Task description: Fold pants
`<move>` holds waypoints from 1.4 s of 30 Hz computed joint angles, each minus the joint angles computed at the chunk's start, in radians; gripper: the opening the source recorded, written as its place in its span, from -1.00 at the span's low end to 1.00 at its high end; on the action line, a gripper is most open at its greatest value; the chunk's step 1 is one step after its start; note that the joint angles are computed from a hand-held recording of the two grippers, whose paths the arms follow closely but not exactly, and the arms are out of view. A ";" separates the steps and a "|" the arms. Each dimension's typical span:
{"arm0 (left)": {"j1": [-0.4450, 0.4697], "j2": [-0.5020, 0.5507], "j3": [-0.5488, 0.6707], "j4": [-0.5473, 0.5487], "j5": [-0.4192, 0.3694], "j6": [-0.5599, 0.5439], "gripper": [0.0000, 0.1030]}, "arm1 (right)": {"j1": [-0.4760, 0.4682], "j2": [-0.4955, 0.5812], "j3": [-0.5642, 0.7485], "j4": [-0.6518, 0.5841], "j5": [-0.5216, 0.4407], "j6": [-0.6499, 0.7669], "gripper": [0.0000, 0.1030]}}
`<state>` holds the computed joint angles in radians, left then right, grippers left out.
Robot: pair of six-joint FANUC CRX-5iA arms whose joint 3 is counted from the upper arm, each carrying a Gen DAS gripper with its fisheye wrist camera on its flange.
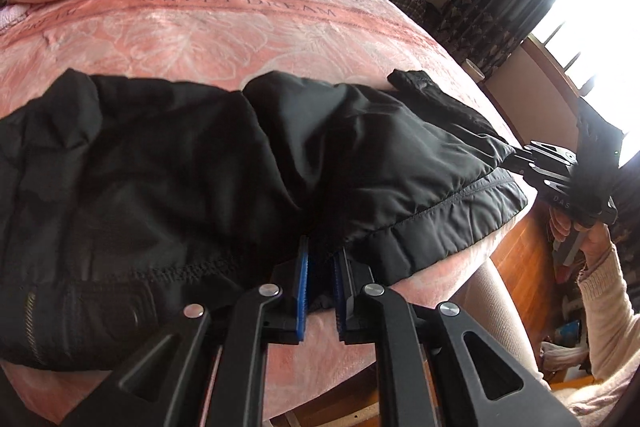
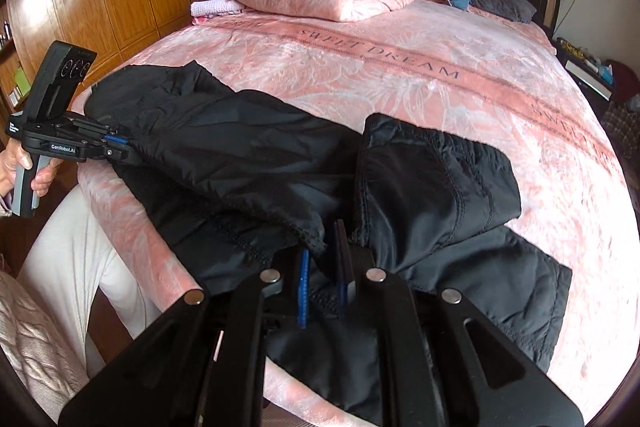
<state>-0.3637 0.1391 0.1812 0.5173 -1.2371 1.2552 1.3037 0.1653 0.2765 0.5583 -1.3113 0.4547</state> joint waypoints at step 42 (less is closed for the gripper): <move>-0.070 0.060 0.162 -0.276 -0.005 0.355 0.88 | -0.117 0.280 0.373 0.024 -0.452 -0.382 -0.78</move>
